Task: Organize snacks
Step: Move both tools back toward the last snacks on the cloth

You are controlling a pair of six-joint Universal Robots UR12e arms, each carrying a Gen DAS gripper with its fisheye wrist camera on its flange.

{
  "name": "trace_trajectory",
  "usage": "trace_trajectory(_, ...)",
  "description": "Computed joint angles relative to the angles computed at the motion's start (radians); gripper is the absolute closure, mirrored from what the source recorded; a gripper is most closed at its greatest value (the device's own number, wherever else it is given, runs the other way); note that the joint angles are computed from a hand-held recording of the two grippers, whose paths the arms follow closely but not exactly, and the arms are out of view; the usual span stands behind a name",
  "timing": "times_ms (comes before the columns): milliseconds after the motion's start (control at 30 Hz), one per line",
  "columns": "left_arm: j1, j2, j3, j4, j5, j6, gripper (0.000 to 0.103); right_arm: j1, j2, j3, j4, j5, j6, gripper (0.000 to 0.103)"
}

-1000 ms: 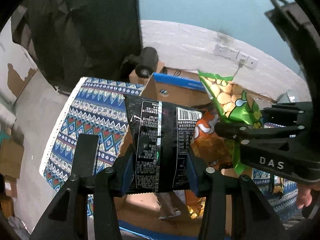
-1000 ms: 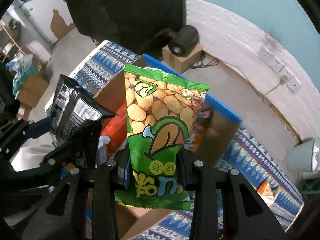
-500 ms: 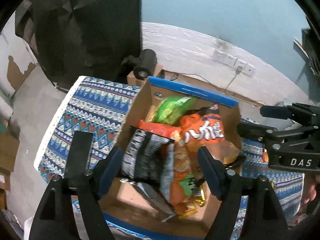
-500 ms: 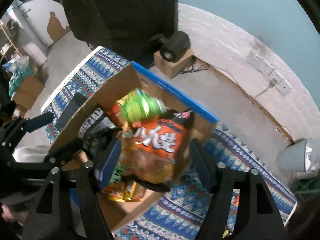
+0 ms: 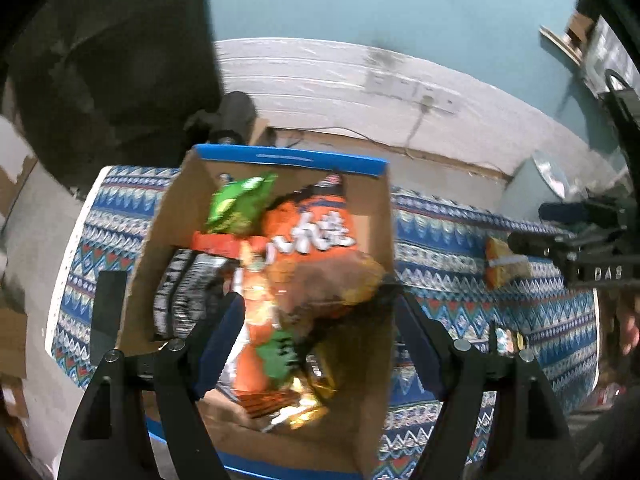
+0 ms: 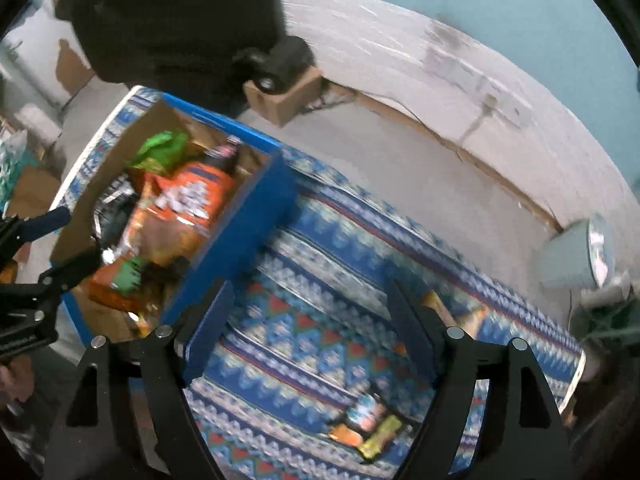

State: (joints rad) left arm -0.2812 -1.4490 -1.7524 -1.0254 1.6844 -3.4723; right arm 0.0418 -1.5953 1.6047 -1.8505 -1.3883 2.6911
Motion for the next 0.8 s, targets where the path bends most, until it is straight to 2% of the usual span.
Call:
trace_trajectory(167, -0.04, -0.037, 0.032, -0.011, -0.01, 0.021, 0.024, -0.057, -0.006, 0.016, 0.0, -0.024, -0.015, 0.022)
trace_trajectory(400, -0.088, -0.094, 0.084, -0.025, -0.01, 0.033, 0.024, -0.113, 0.016, 0.03, -0.015, -0.044, -0.023, 0.022)
trace_trajectory(800, -0.14, -0.217, 0.177, -0.048, -0.006, 0.019, 0.023, -0.15, 0.085, 0.037, -0.035, -0.149, -0.001, 0.022)
